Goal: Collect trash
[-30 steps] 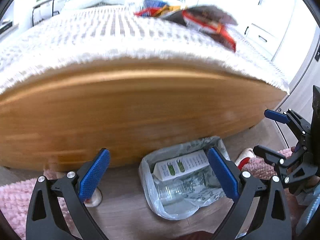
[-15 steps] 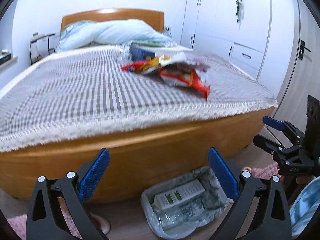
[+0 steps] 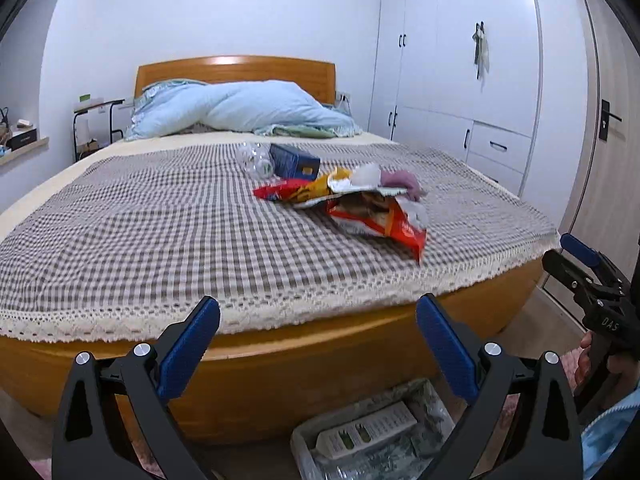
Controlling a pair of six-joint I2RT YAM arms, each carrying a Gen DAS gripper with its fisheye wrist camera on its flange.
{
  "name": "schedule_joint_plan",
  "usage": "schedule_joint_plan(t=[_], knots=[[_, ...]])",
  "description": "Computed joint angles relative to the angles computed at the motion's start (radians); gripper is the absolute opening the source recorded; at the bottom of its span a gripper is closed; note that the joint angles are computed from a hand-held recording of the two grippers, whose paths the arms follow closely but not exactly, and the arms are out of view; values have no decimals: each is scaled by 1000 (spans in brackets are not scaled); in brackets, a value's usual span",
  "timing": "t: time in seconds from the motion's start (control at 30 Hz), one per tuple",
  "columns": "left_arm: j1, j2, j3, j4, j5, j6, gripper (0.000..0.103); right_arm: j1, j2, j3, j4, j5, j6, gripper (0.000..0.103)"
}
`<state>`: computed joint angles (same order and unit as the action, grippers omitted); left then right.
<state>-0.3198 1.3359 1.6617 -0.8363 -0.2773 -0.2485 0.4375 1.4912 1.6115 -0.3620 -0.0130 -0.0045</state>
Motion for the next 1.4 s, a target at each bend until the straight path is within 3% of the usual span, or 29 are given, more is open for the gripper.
schedule_joint_plan(t=[0.23, 0.47, 0.63, 0.87, 1.07, 1.17, 1.4], knots=[[10, 28, 29, 75, 3, 27, 95, 21, 39, 56, 10, 96, 36, 95], [33, 64, 40, 155, 46, 29, 95, 67, 66, 66, 83, 270, 16, 95], [60, 103, 58, 190, 87, 41, 95, 55, 113, 133, 42, 251, 21, 95], [90, 163, 89, 270, 122, 60, 95, 75, 185, 213, 54, 318, -20, 95], [127, 248, 180, 309, 161, 56, 95, 82, 265, 306, 88, 350, -28, 95], [145, 296, 241, 321, 183, 48, 95, 74, 332, 411, 35, 319, 22, 95], [160, 432, 417, 296, 210, 54, 95, 88, 450, 558, 50, 350, -53, 95]])
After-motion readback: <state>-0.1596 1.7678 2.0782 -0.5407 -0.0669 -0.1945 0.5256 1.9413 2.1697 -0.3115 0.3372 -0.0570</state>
